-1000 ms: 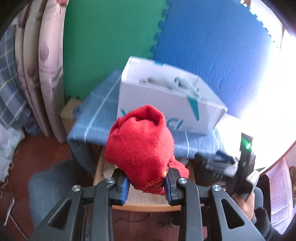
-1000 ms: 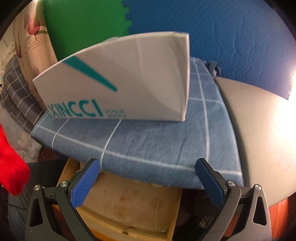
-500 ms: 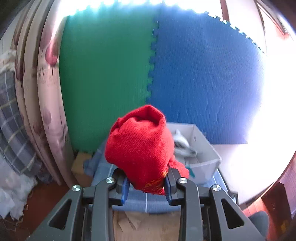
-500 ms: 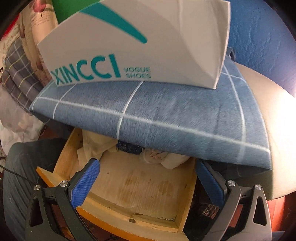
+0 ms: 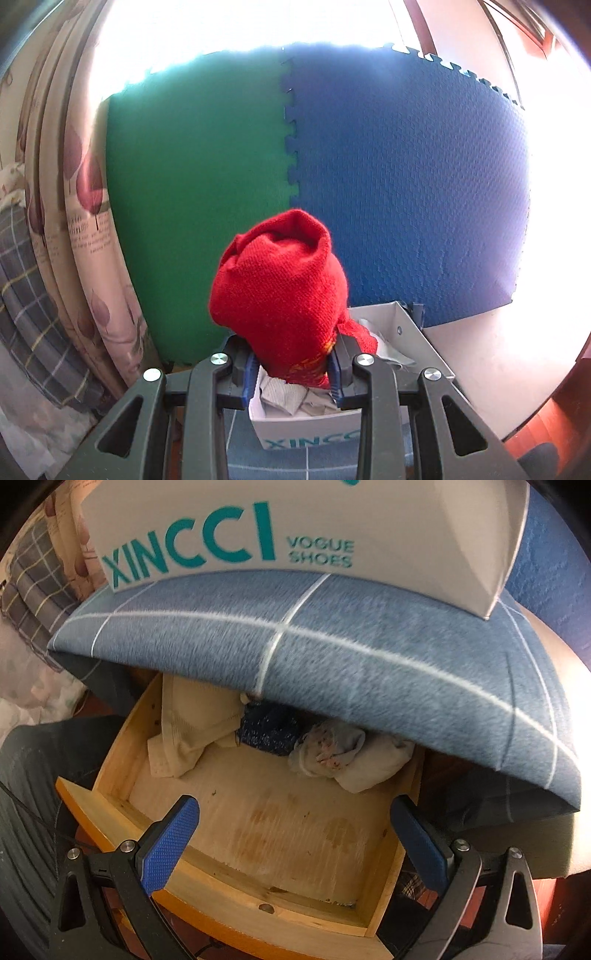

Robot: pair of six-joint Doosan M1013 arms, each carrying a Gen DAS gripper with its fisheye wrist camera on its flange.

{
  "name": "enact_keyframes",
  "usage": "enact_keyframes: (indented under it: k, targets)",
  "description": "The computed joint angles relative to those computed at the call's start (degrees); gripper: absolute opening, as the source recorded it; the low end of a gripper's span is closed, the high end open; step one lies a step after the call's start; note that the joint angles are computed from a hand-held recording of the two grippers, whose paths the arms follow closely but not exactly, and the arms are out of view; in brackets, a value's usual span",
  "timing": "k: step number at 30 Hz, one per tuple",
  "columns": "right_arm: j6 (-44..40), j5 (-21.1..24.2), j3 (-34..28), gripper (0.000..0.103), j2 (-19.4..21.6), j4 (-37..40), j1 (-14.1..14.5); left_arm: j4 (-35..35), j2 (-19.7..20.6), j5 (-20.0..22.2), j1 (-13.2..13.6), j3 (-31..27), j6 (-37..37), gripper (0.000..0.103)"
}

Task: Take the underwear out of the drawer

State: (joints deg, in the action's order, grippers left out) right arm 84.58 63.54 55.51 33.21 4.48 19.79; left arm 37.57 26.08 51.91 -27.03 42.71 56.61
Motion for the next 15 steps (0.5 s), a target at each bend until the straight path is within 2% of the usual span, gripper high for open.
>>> enact_keyframes:
  k: [7, 15]
  targets:
    - [-1.05, 1.67, -0.50, 0.103, 0.64, -0.02, 0.29, 0.54, 3.77, 2.45, 0.35, -6.12, 3.79, 0.030]
    - [-1.44, 2.37, -0.81, 0.103, 0.87, 0.74, 0.14, 0.22, 7.16, 5.42, 0.90, -10.38, 5.69, 0.030]
